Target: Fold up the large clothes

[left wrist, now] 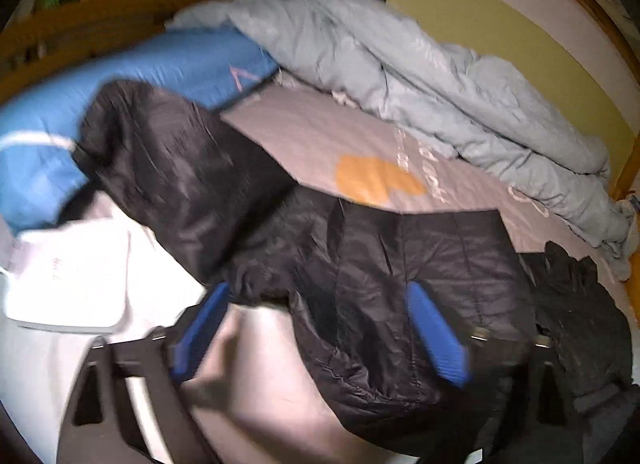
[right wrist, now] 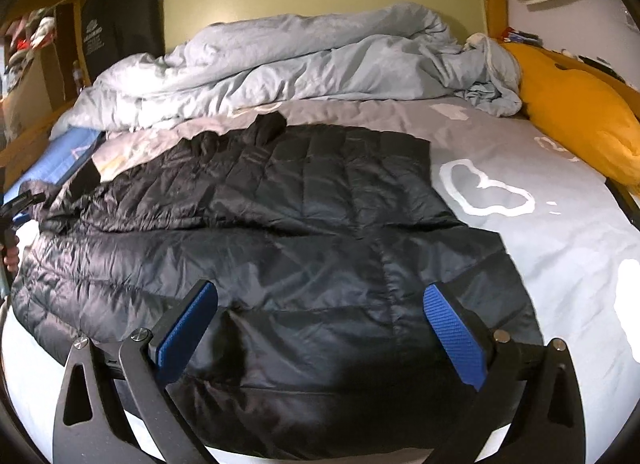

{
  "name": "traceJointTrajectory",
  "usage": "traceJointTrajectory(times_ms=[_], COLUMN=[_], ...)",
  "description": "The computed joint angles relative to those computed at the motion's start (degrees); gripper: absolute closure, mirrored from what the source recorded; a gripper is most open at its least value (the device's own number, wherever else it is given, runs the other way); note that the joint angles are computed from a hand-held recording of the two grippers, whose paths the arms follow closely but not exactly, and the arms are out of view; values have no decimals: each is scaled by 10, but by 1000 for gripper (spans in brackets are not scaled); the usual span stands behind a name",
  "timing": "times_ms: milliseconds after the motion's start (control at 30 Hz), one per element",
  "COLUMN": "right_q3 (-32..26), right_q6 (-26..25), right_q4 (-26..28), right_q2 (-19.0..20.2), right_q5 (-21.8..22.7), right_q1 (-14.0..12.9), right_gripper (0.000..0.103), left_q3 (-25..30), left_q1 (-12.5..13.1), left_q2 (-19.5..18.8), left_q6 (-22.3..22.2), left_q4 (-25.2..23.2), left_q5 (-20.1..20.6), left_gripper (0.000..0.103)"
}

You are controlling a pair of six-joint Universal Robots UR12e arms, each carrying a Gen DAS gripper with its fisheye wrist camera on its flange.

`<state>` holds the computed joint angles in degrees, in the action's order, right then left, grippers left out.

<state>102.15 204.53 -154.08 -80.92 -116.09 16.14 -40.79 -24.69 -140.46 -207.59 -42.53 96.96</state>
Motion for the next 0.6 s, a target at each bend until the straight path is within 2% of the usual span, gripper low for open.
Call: traceJointTrajectory(times_ms=[33, 67, 100, 133, 267, 400, 500, 600], right_q3=[-2, -4, -6, -10, -19, -20, -20, -14], right_q6=[-4, -7, -10, -11, -16, -21, -25, -14], right_q4=[1, 3, 6, 13, 37, 42, 39, 32], right_q2=[2, 4, 7, 9, 16, 17, 17, 12], right_q5=[-3, -8, -17, -29, -51, -46, -49, -29], right_q1=[2, 5, 8, 11, 21, 22, 23, 19], right_gripper=[1, 1, 1, 1, 1, 1, 1, 1], left_q3=[2, 4, 7, 9, 12, 14, 49, 125], left_q1=[0, 0, -2, -3, -16, -32, -48, -71], left_q2=[-2, -4, -6, -7, -4, 6, -1, -30], left_q6=[3, 11, 21, 35, 72, 97, 113, 143], left_q4=[-4, -7, -11, -10, 23, 90, 116, 120], left_q5=[-6, -9, -9, -15, 21, 15, -3, -31], left_gripper=[41, 51, 75, 91, 95, 97, 97, 97])
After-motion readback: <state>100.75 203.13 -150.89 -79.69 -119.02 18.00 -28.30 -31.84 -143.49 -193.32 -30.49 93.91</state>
